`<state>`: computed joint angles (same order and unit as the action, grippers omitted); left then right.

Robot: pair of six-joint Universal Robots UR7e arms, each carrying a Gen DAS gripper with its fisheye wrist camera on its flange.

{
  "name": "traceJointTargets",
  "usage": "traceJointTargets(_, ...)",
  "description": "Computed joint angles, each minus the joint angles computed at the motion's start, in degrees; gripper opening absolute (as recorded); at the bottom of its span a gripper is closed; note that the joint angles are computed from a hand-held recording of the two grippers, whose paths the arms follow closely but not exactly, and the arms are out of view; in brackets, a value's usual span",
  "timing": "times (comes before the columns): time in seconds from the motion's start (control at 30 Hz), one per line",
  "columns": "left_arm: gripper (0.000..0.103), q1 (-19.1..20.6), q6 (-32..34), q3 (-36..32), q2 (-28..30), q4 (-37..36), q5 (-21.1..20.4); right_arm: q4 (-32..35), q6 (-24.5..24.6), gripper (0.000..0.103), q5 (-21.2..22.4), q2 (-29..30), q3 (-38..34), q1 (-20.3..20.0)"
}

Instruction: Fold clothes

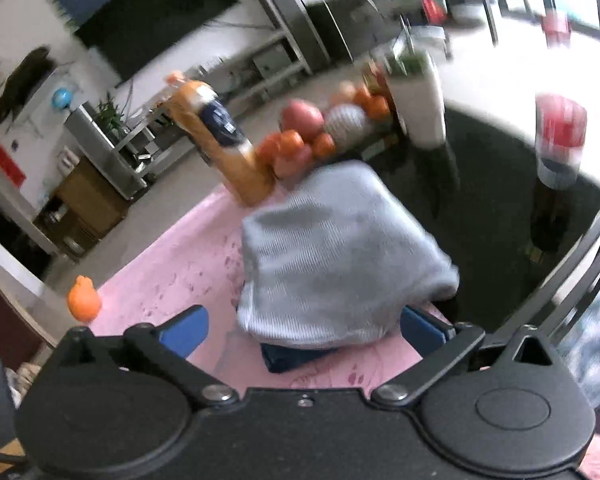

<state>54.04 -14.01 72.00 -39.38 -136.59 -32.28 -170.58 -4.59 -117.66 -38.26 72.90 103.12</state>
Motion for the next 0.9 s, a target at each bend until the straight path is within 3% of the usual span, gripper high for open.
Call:
traceJointTargets(0.13, 0.085, -1.1, -0.7, 3.7, -3.3, -2.1, -1.1, -2.0, -4.2, 0.103, -11.6, 1.8, -1.1, 3.9)
traceJointTargets(0.23, 0.089, -1.7, -1.5, 5.8, -5.3, -2.3, -2.3, -2.5, -3.1, 0.103, -17.2, 2.0, -1.0, 5.7)
traceJointTargets(0.47, 0.097, -4.0, -1.9, 9.9, -8.7, -2.4, -3.2, 12.2, 4.8, 0.103, -17.1, -3.2, 0.4, 7.6)
traceJointTargets(0.63, 0.100, -5.5, -1.7, 12.6, -10.6, -3.8, -4.1, 9.2, 2.3, 0.103, -22.0, -4.1, 2.8, 9.5)
traceJointTargets(0.9, 0.102, -7.1, -0.8, 14.4, -11.3, -5.9, -3.3, 8.5, 1.6, 0.103, -23.0, -5.8, 5.4, 10.2)
